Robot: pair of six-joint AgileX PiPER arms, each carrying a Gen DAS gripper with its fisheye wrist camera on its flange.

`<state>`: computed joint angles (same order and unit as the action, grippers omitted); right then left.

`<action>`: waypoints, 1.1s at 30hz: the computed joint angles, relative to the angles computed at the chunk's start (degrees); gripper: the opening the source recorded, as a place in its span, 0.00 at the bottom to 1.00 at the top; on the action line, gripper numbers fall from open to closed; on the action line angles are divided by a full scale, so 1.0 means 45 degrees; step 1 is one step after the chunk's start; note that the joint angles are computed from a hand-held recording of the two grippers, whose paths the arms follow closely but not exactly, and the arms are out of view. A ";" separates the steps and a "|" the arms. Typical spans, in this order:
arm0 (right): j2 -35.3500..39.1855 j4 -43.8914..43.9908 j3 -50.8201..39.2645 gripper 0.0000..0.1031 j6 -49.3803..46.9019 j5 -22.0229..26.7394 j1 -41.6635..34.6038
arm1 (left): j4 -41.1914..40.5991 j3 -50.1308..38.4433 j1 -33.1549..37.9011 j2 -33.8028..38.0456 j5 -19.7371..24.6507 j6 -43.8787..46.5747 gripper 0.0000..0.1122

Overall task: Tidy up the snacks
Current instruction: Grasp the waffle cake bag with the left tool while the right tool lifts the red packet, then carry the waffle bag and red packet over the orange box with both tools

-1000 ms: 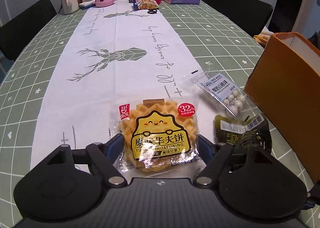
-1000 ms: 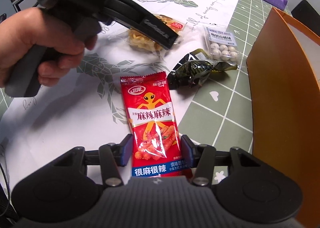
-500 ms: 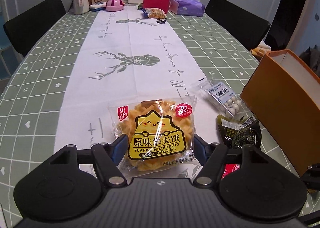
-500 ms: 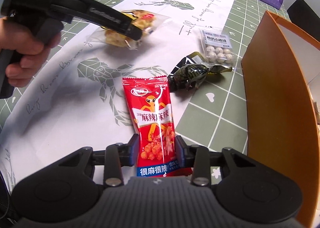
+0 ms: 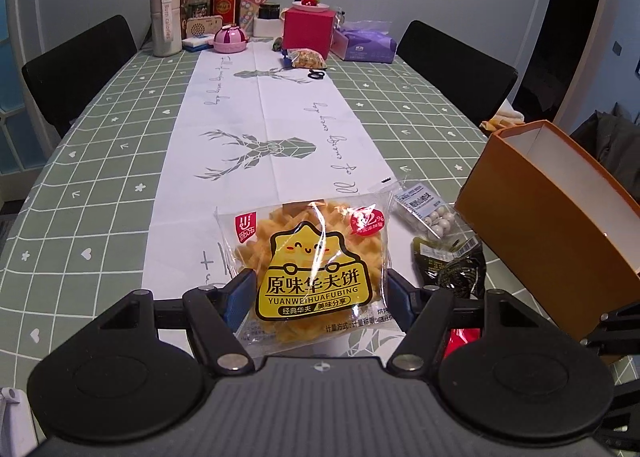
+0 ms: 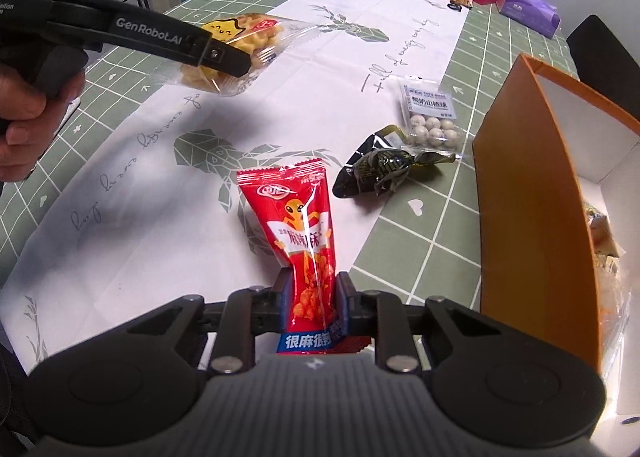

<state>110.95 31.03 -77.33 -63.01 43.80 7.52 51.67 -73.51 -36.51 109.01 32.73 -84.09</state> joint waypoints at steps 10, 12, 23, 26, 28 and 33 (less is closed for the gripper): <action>-0.0997 0.1818 -0.0306 0.19 -0.0409 0.0495 -0.1436 | 0.0317 -0.0340 -0.0827 -0.0282 0.0127 -0.0075 0.70; -0.1143 0.2116 -0.0361 0.19 -0.0517 0.0574 -0.1710 | 0.0307 -0.0503 -0.0946 -0.0240 0.0070 -0.0065 0.70; -0.1433 0.3290 -0.1210 0.19 -0.0662 0.0868 -0.3338 | -0.0479 -0.2977 -0.1698 0.1019 0.0484 0.1293 0.70; -0.1243 0.3580 -0.1752 0.19 -0.0512 0.1121 -0.3809 | -0.0993 -0.4266 -0.1821 0.1497 0.0691 0.2300 0.70; -0.1058 0.3776 -0.2193 0.19 -0.0359 0.1296 -0.4191 | -0.1553 -0.5424 -0.1878 0.1951 0.1065 0.3246 0.70; -0.0455 0.3937 -0.3244 0.19 0.0269 0.1540 -0.4988 | -0.2943 -0.9785 -0.2108 0.3912 0.2925 0.6384 0.70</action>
